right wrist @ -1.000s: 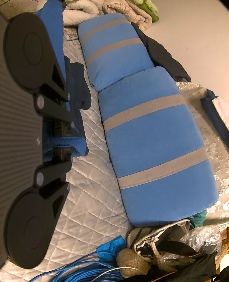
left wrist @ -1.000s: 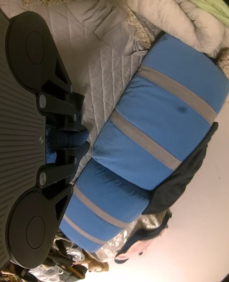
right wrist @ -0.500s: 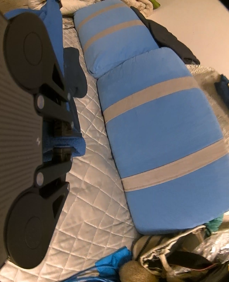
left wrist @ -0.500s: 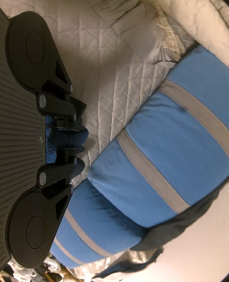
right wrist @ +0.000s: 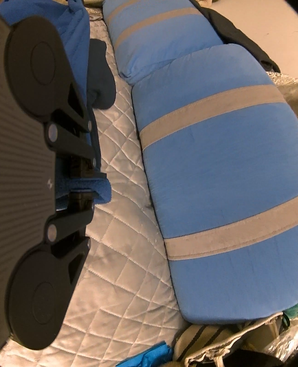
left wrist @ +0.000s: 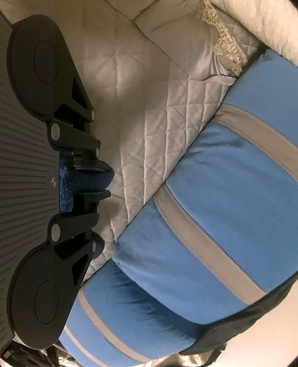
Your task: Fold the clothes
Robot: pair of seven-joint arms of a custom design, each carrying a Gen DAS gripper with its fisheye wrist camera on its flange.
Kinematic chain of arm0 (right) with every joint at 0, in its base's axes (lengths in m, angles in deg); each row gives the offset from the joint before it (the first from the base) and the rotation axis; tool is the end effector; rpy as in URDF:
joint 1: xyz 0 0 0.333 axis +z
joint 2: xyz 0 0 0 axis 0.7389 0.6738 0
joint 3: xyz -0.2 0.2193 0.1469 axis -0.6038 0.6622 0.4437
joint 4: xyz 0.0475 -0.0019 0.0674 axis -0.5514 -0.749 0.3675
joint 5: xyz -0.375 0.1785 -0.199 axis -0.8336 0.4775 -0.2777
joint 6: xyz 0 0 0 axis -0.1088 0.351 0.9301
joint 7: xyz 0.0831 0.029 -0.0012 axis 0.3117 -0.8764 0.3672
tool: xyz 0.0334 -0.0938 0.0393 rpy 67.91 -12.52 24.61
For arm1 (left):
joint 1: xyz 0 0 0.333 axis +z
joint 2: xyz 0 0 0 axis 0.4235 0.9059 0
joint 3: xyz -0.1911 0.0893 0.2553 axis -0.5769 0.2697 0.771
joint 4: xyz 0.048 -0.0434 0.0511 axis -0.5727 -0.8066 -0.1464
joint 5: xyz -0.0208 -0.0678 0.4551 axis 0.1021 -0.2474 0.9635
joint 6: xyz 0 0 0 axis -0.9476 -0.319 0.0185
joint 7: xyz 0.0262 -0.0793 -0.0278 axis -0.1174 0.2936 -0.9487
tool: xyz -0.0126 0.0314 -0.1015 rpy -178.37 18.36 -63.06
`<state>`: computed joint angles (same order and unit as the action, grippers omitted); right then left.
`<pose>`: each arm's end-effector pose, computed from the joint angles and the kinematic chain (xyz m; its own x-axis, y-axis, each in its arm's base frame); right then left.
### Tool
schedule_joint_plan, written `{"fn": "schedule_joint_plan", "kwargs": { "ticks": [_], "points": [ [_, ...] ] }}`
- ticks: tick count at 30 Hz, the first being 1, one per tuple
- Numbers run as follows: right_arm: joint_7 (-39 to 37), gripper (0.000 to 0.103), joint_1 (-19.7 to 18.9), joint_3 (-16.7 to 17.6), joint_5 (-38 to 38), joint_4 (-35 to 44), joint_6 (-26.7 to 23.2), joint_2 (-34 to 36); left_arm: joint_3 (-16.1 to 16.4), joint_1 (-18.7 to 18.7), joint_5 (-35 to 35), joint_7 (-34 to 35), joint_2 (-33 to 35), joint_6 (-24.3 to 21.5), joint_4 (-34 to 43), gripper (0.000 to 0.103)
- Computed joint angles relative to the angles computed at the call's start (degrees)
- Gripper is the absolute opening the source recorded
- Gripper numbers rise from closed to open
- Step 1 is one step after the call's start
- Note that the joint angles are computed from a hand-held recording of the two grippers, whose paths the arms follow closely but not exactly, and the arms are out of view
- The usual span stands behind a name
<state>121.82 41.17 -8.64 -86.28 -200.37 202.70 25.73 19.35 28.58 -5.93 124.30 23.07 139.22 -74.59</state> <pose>0.4394 0.0773 0.4971 -0.3867 -0.8549 -0.3458 -0.5580 0.5155 -0.6503 0.5593 0.0912 0.5415 -0.0128 -0.8726 0.4883 -0.8151 -0.2738 -0.5106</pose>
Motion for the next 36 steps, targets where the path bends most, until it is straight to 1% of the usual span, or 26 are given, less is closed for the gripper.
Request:
{"fn": "schedule_joint_plan", "kwargs": {
  "ticks": [5,8,10,11,12,13,14,15,16,17,18,19,22,23,25,27,28,31,33,36],
  "points": [
    [0.7,0.008,-1.5,1.3,-1.5,1.1,0.9,3.2,-0.5,-0.4,-1.8,1.4,2.1,2.6,-0.3,0.017],
    [2.0,0.009,-2.2,1.8,-2.2,1.2,2.0,4.5,-0.6,-0.2,-3.2,1.4,3.1,2.7,-0.2,0.018],
    [3.2,0.027,-2.7,2.1,-2.3,0.9,3.1,4.9,-0.4,0.1,-5.0,1.6,3.6,1.8,0.2,0.019],
    [4.0,0.028,-3.1,2.4,-2.3,0.8,3.6,5.0,-0.3,0.3,-6.0,1.7,3.8,1.3,0.4,0.023],
    [4.1,0.03,-2.4,1.6,-1.7,0.6,4.2,5.4,-0.2,0.5,-6.9,1.8,4.0,0.9,0.6,0.028],
    [4.0,0.032,-1.5,0.4,-0.6,0.4,4.8,5.6,-0.3,0.7,-8.3,2.2,3.9,1.8,0.4,0.042],
    [3.8,0.039,-0.6,-0.7,0.7,0.2,5.4,5.8,-0.3,0.7,-10.3,3.0,3.7,2.9,0.2,0.055],
    [3.8,0.054,1.0,-2.5,2.2,-0.2,6.8,6.2,-0.2,0.7,-12.3,3.9,3.4,4.1,-0.1,0.061],
    [3.7,0.064,1.7,-3.4,4.3,-0.8,8.7,6.3,0.0,0.6,-14.7,4.6,3.2,4.9,-0.2,0.071],
    [4.0,0.089,0.6,-2.2,6.6,-1.5,10.7,5.9,0.2,0.6,-16.5,5.3,3.0,5.1,-0.2,0.075],
    [7.4,0.103,-2.6,0.7,6.0,-2.4,13.3,4.9,0.3,0.6,-18.2,6.1,2.8,5.2,-0.2,0.075],
    [8.5,0.103,-4.2,2.2,7.0,-3.2,15.8,4.3,0.3,0.7,-18.1,6.3,2.7,4.8,0.0,0.075],
    [7.0,0.103,-3.2,0.9,9.9,-3.8,17.9,3.5,0.0,0.9,-17.3,8.7,1.6,4.3,-0.1,0.075],
    [6.3,0.103,-4.3,2.0,10.1,-3.8,17.4,2.8,0.0,0.9,-16.9,9.8,1.2,4.3,-0.3,0.075],
    [3.9,0.103,-7.1,5.0,8.9,-3.8,14.1,0.1,0.2,0.8,-15.1,12.3,-0.2,3.6,-1.1,0.075],
    [1.6,0.103,-7.4,5.8,7.3,-4.4,11.2,-2.4,0.6,0.8,-12.3,14.2,-1.5,2.3,-1.8,0.075],
    [0.7,0.103,-6.9,5.6,6.7,-4.9,9.7,-3.6,0.9,0.8,-10.7,15.2,-2.2,1.6,-2.2,0.075],
    [-3.2,0.103,-2.9,2.6,5.4,-7.4,5.6,-7.9,2.3,0.9,-6.9,17.8,-4.8,-1.2,-3.9,0.075],
    [-5.1,0.103,-0.9,1.3,4.8,-8.8,2.9,-10.5,3.5,1.1,-4.8,20.2,-6.7,-3.3,-5.1,0.075],
    [-7.7,0.103,2.5,-0.8,4.5,-11.1,-1.1,-14.9,5.7,1.4,-3.6,22.1,-8.9,-6.9,-6.4,0.075]
  ]
}}
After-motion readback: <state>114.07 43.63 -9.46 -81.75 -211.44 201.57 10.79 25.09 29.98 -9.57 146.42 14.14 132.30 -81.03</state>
